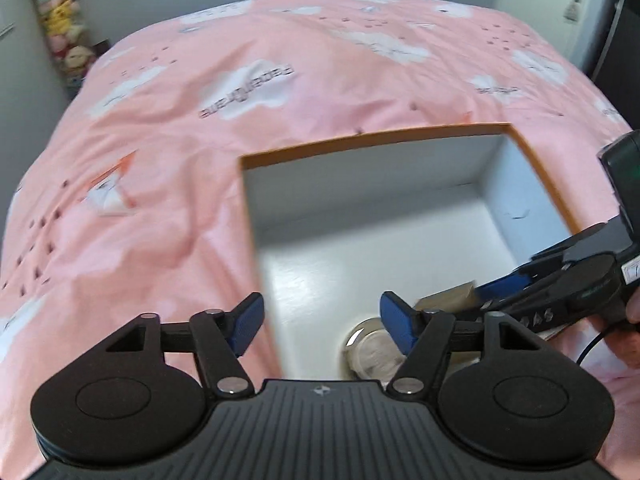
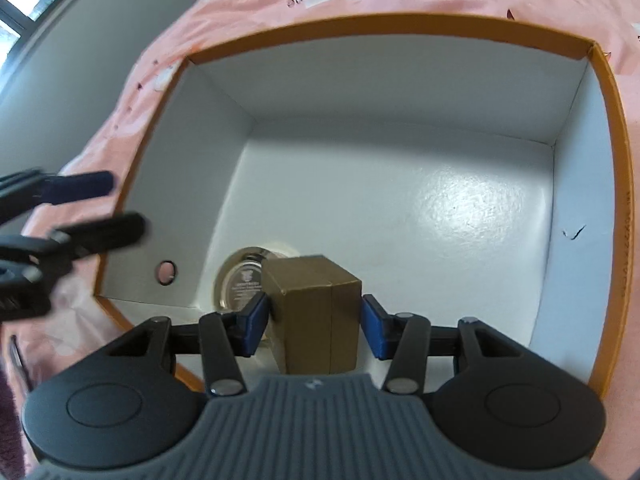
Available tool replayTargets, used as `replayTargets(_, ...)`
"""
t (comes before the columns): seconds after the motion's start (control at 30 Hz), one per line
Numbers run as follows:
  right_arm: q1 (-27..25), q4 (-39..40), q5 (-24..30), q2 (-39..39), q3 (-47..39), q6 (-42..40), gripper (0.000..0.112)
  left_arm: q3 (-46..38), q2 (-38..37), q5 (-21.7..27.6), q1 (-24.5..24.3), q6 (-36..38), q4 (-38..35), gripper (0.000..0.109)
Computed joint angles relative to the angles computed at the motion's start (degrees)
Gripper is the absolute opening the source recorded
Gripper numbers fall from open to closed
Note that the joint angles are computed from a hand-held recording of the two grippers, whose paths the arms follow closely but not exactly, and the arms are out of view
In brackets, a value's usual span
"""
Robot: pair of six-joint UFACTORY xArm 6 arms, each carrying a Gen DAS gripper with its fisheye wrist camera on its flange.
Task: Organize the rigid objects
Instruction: 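Open the left tool on the watch while the right tool sets the brown box beside it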
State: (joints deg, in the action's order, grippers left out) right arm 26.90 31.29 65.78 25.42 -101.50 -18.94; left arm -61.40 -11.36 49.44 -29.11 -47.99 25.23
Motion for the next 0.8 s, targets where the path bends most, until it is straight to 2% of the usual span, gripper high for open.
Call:
replayTargets(0.07,0.2,-0.8,-0.6,0.7,-0.4,1.4,0.05,2.0,-1.9,-0.2,0.3,-1.3,-0.8,0.064)
replayTargets(0.2,0.4,-3.2,-0.6,1.7,-1.1,6.0,0.056,7.0,-5.1,-3.5,1.9,-3.3,-3.3,0.054)
replayTargets(0.37,1.4,-6.3,-1.2,0.5,0.4,6.8,0.055,10.2,-6.8,-6.2,2.1,-6.2,-2.8,0.036)
replayTargets(0.57,1.5,-10.6,-0.7,-0.5,0.7,9.6,0.063,11.9,-7.9,-7.3,1.6,-9.3,-0.9,0.034)
replayTargets(0.6,1.4,-10.6,-0.8,-0.7,1.0,9.5,0.061,11.9,-7.9,-7.2,1.5,-9.3,-0.9,0.034)
replayTargets(0.63,1.2,-10.0,-0.4,-0.7,0.7,9.4,0.049,11.8,-7.8,-7.2,1.5,-9.3,-0.9,0.034)
replayTargets(0.7,0.4,-7.1,1.5,-0.1,-0.4,9.8,0.047,11.7,-7.7,-7.1,1.5,-9.6,-0.7,0.034)
replayTargets(0.8,-0.2,-1.4,1.3,-0.2,0.3,8.6,0.046,11.7,-7.6,-7.0,1.4,-9.6,-0.5,0.034)
